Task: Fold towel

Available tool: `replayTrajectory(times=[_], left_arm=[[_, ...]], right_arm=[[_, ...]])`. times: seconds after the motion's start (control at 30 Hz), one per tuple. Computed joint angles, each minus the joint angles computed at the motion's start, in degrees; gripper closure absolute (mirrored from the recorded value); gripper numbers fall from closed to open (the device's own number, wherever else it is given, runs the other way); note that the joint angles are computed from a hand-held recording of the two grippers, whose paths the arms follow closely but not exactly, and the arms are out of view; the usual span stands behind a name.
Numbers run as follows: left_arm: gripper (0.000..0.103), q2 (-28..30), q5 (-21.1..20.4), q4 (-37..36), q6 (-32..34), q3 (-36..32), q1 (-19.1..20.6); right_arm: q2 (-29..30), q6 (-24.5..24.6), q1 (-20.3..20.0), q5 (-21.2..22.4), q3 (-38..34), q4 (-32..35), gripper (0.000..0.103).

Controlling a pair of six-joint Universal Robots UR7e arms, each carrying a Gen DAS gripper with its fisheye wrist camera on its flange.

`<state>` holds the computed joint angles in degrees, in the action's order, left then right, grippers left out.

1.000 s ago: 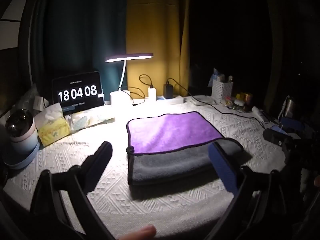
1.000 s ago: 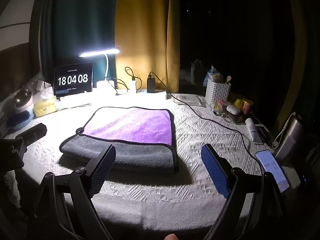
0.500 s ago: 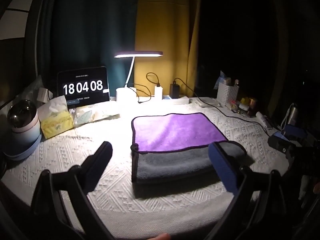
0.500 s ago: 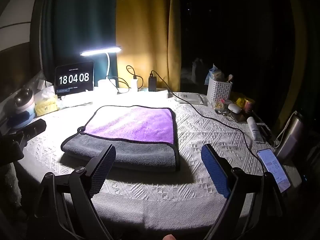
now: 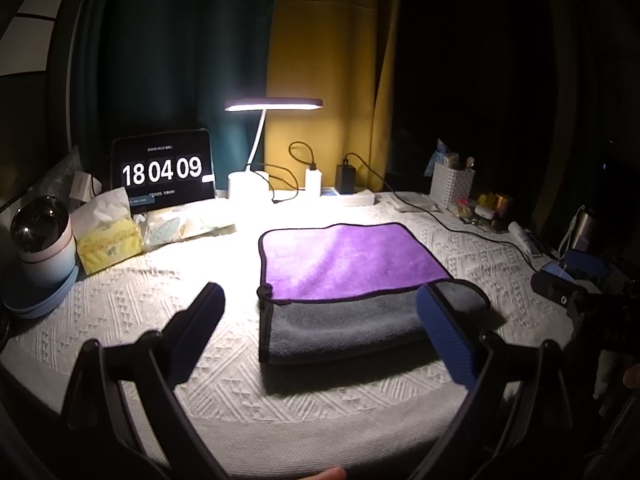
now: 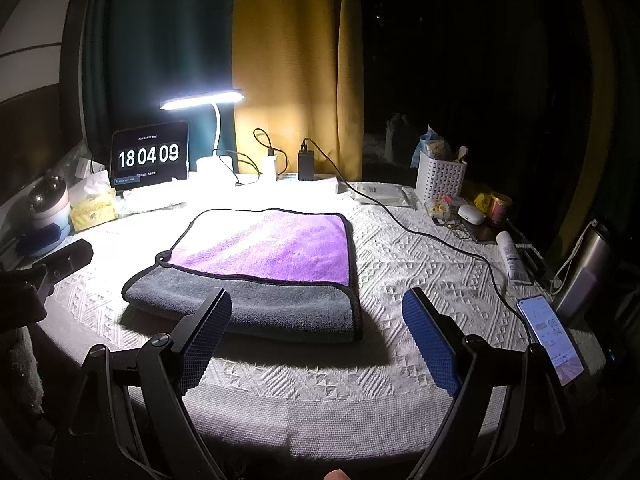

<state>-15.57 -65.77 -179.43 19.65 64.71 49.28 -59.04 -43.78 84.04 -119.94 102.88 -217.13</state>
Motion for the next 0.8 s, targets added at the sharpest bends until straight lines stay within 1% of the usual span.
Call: replayTrajectory(times=[0.8], left_arm=[[0.006, 0.3, -0.6, 1.2, -1.8, -1.0, 0.8]], right_arm=[[0.1, 0.3, -0.7, 0.8, 0.2, 0.3, 0.013]])
